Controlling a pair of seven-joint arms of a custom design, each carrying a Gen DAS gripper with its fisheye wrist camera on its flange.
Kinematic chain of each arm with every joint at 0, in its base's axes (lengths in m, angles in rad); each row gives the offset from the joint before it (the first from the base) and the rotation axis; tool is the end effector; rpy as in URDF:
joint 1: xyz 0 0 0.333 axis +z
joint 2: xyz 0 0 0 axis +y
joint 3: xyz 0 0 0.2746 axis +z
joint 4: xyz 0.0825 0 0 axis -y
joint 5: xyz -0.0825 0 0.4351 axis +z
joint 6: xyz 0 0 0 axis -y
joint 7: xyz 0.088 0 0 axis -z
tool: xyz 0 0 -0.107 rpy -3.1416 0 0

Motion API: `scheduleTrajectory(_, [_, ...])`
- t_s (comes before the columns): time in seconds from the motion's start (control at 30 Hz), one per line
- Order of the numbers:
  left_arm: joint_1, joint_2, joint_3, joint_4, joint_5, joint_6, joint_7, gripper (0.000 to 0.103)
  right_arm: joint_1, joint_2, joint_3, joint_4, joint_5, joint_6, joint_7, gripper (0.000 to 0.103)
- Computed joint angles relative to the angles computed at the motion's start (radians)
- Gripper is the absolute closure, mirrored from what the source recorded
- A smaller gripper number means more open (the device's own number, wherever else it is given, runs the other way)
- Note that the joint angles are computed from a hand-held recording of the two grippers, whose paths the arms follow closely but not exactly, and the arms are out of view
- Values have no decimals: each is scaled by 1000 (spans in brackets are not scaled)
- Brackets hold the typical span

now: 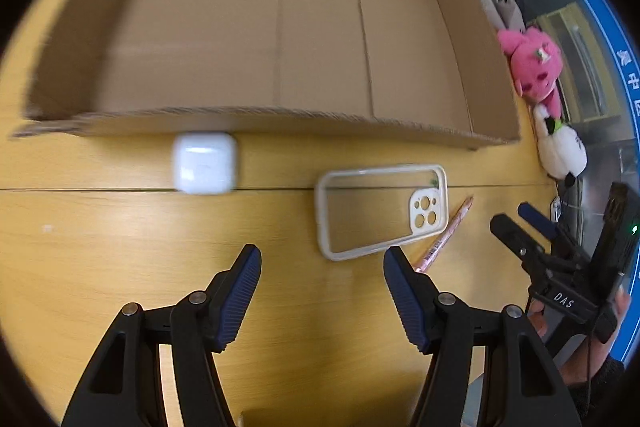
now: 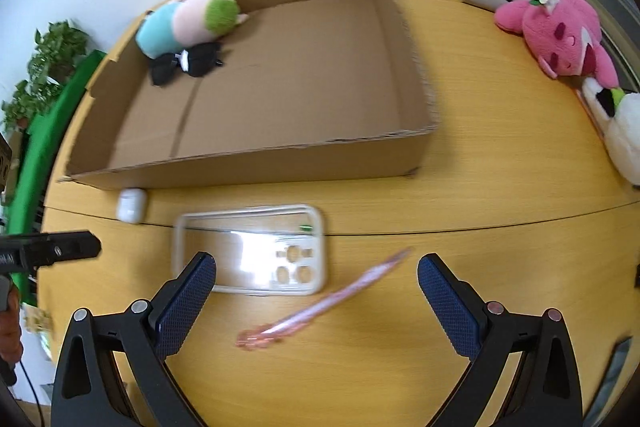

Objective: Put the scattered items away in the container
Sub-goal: 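Move the left gripper down to the clear phone case rim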

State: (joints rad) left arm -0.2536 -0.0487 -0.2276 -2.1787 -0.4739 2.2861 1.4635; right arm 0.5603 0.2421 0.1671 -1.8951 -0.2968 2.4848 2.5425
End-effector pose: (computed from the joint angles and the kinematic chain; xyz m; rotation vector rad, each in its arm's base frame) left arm 0.5150 -0.2809 0.3597 1.9275 -2.1057 0.4468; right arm 0.5069 0.4479 0.3474 -1.9071 2.0105 -0.2231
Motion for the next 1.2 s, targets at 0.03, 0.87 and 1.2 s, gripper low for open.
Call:
scheduleTrajectory(0.03, [-3, 13, -4, 6, 6, 6, -14, 40, -6, 7, -1, 5, 8, -17, -13, 1])
scheduleTrajectory(0.87, [-44, 61, -24, -55, 284, 195, -341, 73, 4, 158, -12, 65, 9, 2, -176, 77])
scheduleTrajectory(1.2, [-43, 74, -28, -44, 359, 161, -372, 54, 7, 147, -3, 73, 49, -29, -145, 89])
